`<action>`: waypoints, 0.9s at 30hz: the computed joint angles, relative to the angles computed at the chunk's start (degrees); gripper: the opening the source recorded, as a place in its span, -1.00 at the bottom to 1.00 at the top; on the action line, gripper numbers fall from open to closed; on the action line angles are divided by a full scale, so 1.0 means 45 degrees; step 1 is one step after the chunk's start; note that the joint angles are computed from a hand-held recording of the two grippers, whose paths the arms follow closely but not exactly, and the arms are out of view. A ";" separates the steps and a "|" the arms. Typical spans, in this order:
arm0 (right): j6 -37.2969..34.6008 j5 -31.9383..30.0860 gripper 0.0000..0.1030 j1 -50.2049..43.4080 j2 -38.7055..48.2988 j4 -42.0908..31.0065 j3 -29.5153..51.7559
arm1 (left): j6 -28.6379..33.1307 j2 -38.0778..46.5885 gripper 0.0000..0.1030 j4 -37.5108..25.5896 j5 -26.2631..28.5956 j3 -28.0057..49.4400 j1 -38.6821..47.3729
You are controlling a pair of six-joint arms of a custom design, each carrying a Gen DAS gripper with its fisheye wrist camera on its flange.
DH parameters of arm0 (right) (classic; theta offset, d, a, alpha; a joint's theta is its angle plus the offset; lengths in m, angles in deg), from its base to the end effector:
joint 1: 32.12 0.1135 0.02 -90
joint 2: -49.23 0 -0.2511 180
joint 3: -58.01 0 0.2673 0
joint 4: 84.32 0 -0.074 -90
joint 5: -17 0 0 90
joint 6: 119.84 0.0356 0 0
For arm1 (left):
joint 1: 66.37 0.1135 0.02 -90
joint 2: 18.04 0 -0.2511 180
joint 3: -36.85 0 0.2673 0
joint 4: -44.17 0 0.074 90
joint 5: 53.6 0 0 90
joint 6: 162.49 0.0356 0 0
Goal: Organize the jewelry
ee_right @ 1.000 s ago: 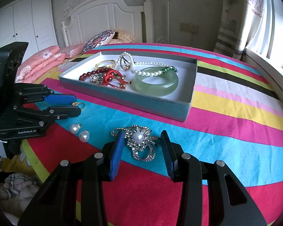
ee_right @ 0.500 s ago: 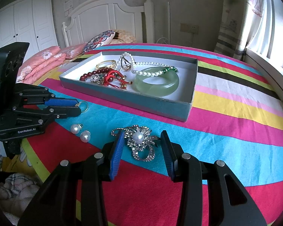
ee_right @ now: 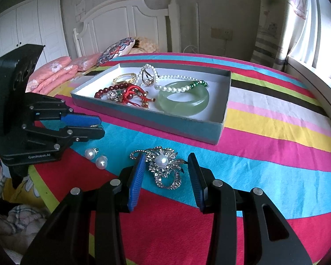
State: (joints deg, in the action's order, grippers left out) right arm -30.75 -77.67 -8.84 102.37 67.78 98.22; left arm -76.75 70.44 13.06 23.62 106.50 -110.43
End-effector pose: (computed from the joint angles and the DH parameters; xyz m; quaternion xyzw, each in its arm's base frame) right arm 0.1943 0.0867 0.1830 -0.2070 0.8849 0.1170 0.4006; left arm 0.2471 -0.2282 0.1950 0.2820 0.8909 -0.0439 0.3534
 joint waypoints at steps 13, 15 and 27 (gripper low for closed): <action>-0.0027 0.0061 -0.25 0.0125 -0.0304 -0.0184 0.0309 | 0.0008 -0.0523 -0.63 -0.0073 -0.0380 0.0024 -0.0154; -0.0070 0.0088 -0.24 0.0153 -0.0300 -0.0256 0.0464 | 0.0048 -0.0529 -0.63 -0.0088 -0.0445 0.0080 -0.0160; -0.0494 0.0675 -0.25 0.0739 0.0725 0.0005 0.1525 | 0.0382 -0.0536 -0.63 -0.0330 -0.0658 0.0751 0.0189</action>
State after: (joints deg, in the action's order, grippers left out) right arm -32.97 -74.63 -5.52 105.63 67.80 105.08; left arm -75.03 68.03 11.58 20.66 109.88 -109.58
